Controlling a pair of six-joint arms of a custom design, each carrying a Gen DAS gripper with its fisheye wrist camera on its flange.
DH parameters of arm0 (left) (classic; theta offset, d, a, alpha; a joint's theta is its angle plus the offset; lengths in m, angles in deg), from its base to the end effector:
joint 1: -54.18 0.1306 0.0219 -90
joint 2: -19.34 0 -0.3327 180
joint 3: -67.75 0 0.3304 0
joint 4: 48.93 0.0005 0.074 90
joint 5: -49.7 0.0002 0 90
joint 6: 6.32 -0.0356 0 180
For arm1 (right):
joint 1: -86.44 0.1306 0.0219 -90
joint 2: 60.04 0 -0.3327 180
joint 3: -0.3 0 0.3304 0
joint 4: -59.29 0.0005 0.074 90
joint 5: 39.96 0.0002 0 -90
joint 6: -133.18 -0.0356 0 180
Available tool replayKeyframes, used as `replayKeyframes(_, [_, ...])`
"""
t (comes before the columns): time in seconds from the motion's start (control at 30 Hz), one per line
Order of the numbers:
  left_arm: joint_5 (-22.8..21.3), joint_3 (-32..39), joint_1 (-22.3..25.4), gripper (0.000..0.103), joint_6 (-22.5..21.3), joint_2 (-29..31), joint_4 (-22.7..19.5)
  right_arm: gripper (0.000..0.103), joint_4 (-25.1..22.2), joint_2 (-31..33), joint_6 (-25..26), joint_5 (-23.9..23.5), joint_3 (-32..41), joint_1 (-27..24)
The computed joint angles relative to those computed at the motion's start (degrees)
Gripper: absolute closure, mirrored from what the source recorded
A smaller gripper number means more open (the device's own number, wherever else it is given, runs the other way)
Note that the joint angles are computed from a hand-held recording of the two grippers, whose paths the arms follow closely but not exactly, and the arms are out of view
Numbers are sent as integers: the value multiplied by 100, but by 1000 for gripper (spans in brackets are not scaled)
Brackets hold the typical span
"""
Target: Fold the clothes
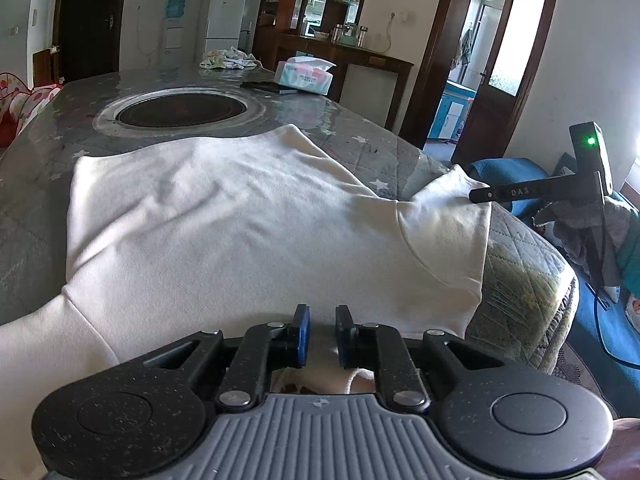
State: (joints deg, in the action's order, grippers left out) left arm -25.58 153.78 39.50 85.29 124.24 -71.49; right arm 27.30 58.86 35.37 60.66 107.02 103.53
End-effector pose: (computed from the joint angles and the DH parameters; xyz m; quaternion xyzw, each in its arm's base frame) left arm 0.4825 -0.1363 0.2734 0.1552 0.8921 -0.1734 0.3872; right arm 0.5600 0.1648 0.2761 -0.0383 0.9170 0.0003 0.3970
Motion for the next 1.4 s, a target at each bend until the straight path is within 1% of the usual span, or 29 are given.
replayKeyframes(0.17, [-56, -2, -28, 84, -15, -11, -17, 43, 35, 86, -138, -105, 82, -38])
replayKeyframes(0.2, [-66, -4, -34, 83, -16, -15, -19, 45, 47, 78, -162, -115, 67, -40])
replayKeyframes(0.23, [-72, -4, -39, 82, -17, -18, -25, 48, 61, 55, -188, -143, 42, -45])
replayKeyframes(0.3, [-80, -14, -50, 80, -34, -34, -35, 59, 84, 23, -211, -197, 10, -52])
replayKeyframes(0.33, [-90, -14, -59, 79, -42, -36, -37, 61, 90, 14, -203, -207, 1, -51])
replayKeyframes(0.4, [-112, -9, -79, 76, -52, -34, -39, 72, 83, -10, -206, -214, -15, -44])
replayKeyframes(0.43, [-122, -12, -89, 74, -55, -37, -38, 74, 79, -22, -207, -217, -23, -41])
replayKeyframes(0.5, [-148, -14, -112, 71, -69, -40, -37, 83, 73, -30, -200, -185, -24, -23])
replayKeyframes(0.63, [-194, -16, -149, 67, -92, -39, -32, 91, 105, -56, -156, -90, -62, 11])
replayKeyframes(0.83, [-230, -22, -171, 64, -120, -43, -29, 95, 159, -140, -135, 150, -177, 50])
replayKeyframes(1.0, [-236, -42, -186, 61, -135, -39, 13, 95, 122, -284, -140, 458, -369, 85])
replayKeyframes(1.1, [-222, -43, -190, 58, -155, -34, 23, 95, 116, -359, -214, 497, -490, 77])
replayKeyframes(1.17, [-208, -34, -191, 57, -164, -25, 24, 94, 80, -384, -248, 458, -496, 69])
replayKeyframes(1.23, [-185, -29, -184, 57, -160, -15, 35, 90, 39, -406, -261, 411, -489, 62])
replayKeyframes(1.4, [-121, -21, -160, 57, -83, -8, 43, 84, 55, -444, -169, 503, -405, 143])
